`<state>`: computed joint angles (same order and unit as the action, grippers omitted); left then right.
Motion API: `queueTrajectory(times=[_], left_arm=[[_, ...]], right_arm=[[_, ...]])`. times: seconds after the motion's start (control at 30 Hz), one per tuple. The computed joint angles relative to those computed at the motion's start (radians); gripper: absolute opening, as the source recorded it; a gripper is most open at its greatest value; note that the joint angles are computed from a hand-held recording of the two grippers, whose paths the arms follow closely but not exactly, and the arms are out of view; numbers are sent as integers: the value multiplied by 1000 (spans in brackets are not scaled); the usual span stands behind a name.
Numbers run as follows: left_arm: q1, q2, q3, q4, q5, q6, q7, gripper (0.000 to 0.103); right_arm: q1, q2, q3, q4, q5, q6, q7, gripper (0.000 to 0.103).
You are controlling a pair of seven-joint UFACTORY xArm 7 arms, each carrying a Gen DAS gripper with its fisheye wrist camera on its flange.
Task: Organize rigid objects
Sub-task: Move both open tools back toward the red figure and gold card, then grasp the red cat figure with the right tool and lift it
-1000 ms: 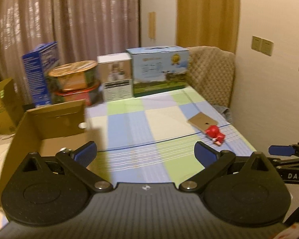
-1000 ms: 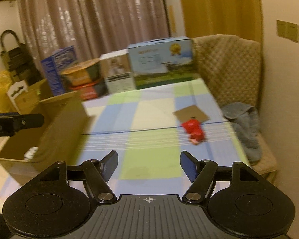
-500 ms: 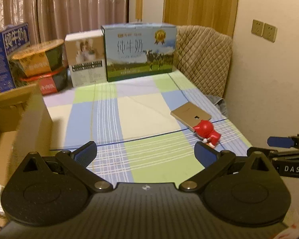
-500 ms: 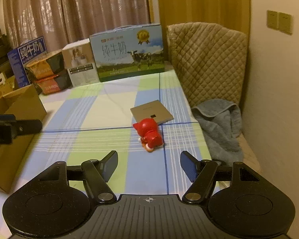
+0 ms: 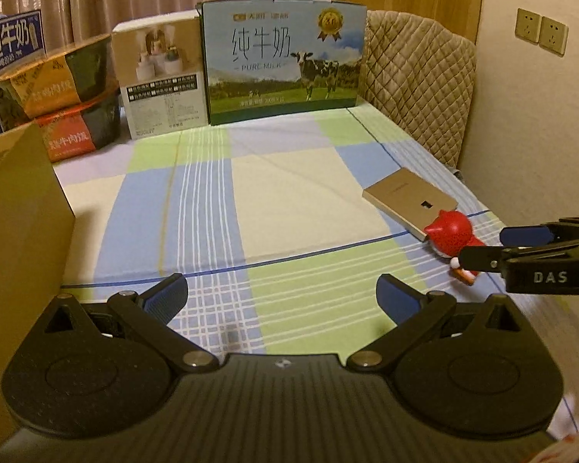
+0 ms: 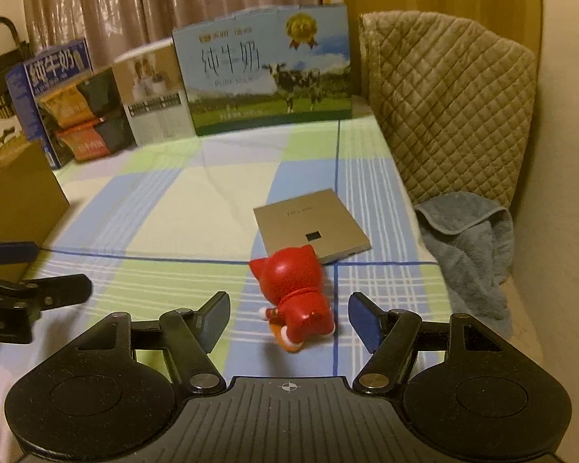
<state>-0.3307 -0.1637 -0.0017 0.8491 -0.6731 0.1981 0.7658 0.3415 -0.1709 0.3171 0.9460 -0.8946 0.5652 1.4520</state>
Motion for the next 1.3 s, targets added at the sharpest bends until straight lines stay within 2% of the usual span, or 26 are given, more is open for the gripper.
queueTrajectory(times=[0.3,0.63,0.83,0.93,1.03,1.3], left_arm=[[24,74,-25,62,-50,-6,35,102],[46,90,-60,73,-68,8,61,102],[54,97,-66,77,-60,10,51,102],[55,100,-68,79,-59,10,52,102],[59,102,-69,83,-61,18,53,102],[73,107,-71,94,-67,29,39,102]], right_arm=[[6,84,-54,30,-7,-42,-77,51],[17,87,-69,25,7,-52,-99,47],[-4,41,-56,14,-49,3,11,47],[-24,39,-58,35,-68,41,17,47],[-46,43,-73,47,-81,21,31,47],[-23,51,-75,61,89,50,-142,47]])
